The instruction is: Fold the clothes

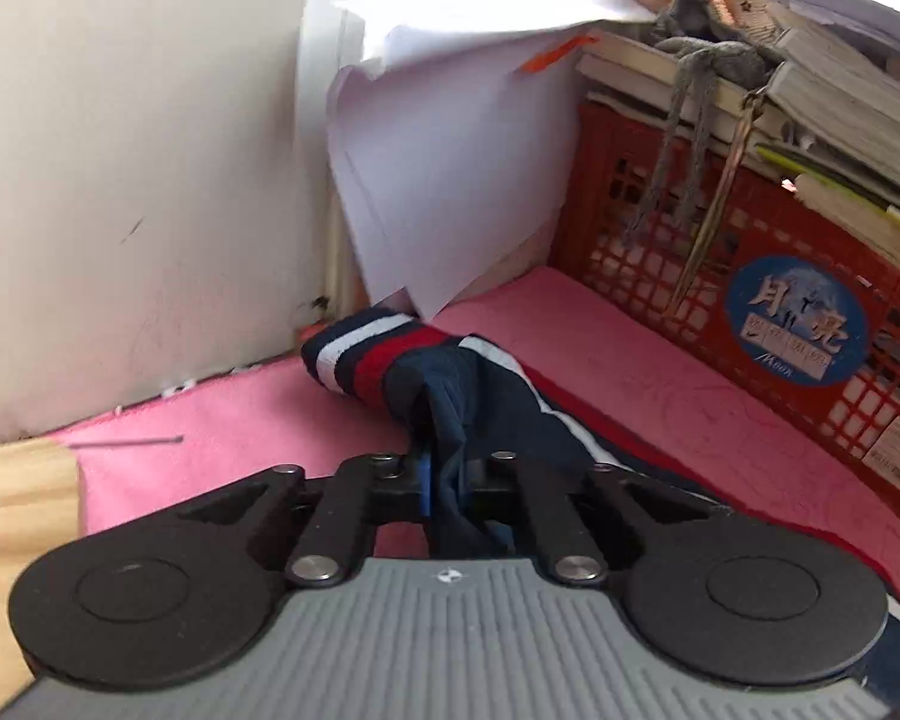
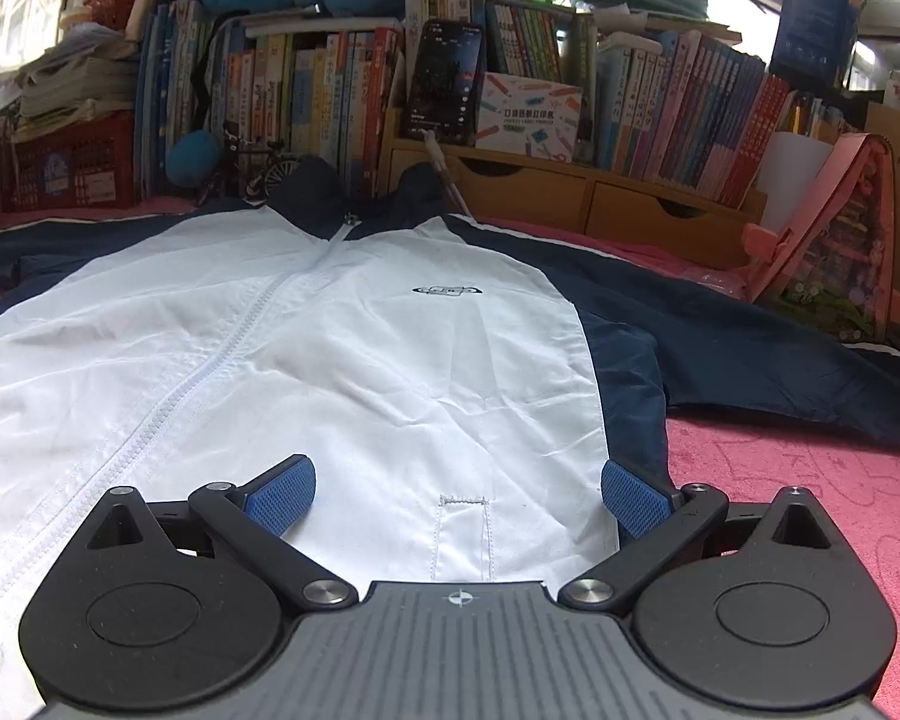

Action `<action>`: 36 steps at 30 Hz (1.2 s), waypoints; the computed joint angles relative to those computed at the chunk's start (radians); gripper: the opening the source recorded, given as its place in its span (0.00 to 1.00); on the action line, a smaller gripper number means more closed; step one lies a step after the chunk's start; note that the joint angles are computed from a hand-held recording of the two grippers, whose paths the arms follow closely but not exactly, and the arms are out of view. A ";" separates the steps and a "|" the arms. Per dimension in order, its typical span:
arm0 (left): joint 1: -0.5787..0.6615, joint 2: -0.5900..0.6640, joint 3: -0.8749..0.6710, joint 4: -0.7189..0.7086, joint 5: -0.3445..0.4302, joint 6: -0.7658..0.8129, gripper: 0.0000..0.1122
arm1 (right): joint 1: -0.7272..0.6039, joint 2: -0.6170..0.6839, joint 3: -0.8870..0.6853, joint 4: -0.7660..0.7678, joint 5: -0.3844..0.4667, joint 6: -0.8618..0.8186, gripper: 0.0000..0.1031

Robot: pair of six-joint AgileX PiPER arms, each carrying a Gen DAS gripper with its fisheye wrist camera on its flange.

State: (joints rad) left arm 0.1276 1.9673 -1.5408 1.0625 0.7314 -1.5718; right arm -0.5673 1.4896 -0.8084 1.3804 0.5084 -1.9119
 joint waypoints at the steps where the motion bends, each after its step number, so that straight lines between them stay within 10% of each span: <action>1: -0.013 -0.002 -0.005 0.068 0.019 -0.008 0.05 | 0.015 -0.003 0.000 -0.006 -0.022 0.004 0.99; 7: -0.044 0.069 -0.093 0.298 0.160 0.056 0.05 | 0.089 -0.016 -0.026 -0.106 -0.109 0.120 0.99; 17: -0.014 0.143 -0.216 -0.030 0.237 0.300 0.30 | 0.140 0.013 -0.053 -0.240 -0.120 0.229 1.00; 25: -0.125 -0.102 0.103 0.177 0.114 0.034 0.42 | 0.085 0.036 -0.080 -0.233 -0.022 0.231 1.00; 31: -0.166 -0.119 0.081 -0.087 -0.146 0.428 0.53 | 0.029 0.022 -0.067 -0.127 0.069 0.118 1.00; 36: -0.151 0.136 -0.212 -0.198 0.154 0.392 0.49 | 0.002 0.014 -0.063 -0.103 0.101 0.101 1.00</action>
